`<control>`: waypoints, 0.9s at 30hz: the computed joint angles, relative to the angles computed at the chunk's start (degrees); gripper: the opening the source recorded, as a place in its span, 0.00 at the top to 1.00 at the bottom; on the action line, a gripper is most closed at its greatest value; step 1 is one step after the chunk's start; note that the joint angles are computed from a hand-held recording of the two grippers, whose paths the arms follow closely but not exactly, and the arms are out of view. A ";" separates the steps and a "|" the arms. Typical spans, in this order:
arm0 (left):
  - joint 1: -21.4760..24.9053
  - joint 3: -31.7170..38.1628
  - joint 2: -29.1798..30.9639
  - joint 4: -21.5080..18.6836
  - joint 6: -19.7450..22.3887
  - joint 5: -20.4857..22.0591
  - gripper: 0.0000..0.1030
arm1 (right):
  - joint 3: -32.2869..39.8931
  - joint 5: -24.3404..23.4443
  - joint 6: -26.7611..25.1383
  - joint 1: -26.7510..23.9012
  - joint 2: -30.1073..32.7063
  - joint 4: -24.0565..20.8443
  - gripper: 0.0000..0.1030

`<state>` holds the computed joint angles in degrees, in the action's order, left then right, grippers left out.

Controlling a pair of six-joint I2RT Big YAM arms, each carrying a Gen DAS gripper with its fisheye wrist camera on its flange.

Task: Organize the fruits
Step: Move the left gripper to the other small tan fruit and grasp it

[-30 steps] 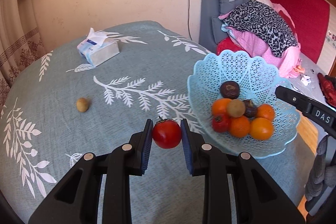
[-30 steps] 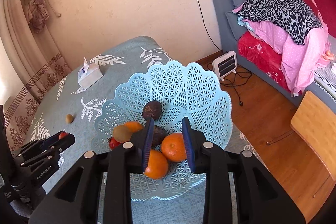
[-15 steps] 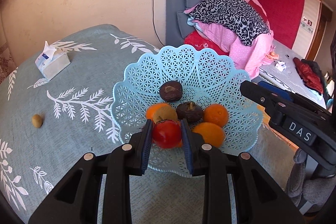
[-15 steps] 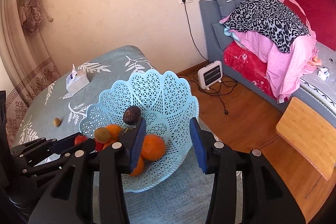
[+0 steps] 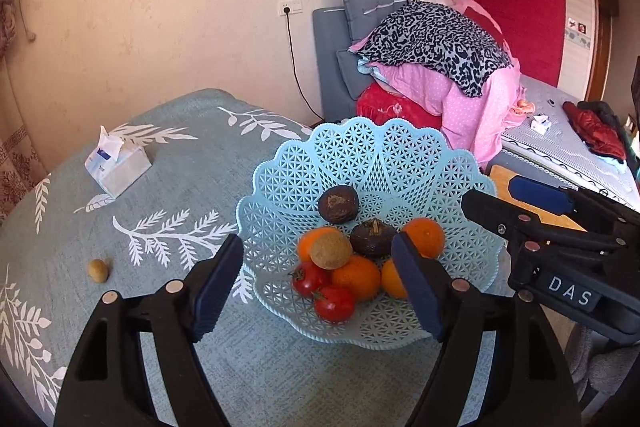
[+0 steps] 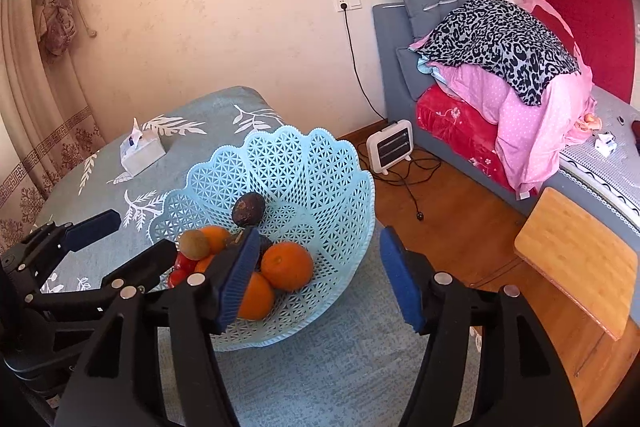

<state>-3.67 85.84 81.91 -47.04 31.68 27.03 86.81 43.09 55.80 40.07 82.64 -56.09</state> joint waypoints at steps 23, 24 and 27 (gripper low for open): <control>6.57 7.81 7.15 -1.37 -4.45 -3.04 0.12 | 6.30 -0.04 -2.82 2.42 5.31 -0.52 0.31; 7.02 8.47 7.79 -1.11 -5.01 -3.84 0.12 | 6.47 -0.25 -3.23 2.45 5.54 -0.32 0.31; 8.35 10.79 9.92 -0.88 -6.69 -5.62 0.12 | 7.69 -1.21 -4.35 2.47 6.63 0.12 0.31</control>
<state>4.67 96.63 91.82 -47.91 24.99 21.41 94.50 41.87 51.45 42.55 89.28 -55.97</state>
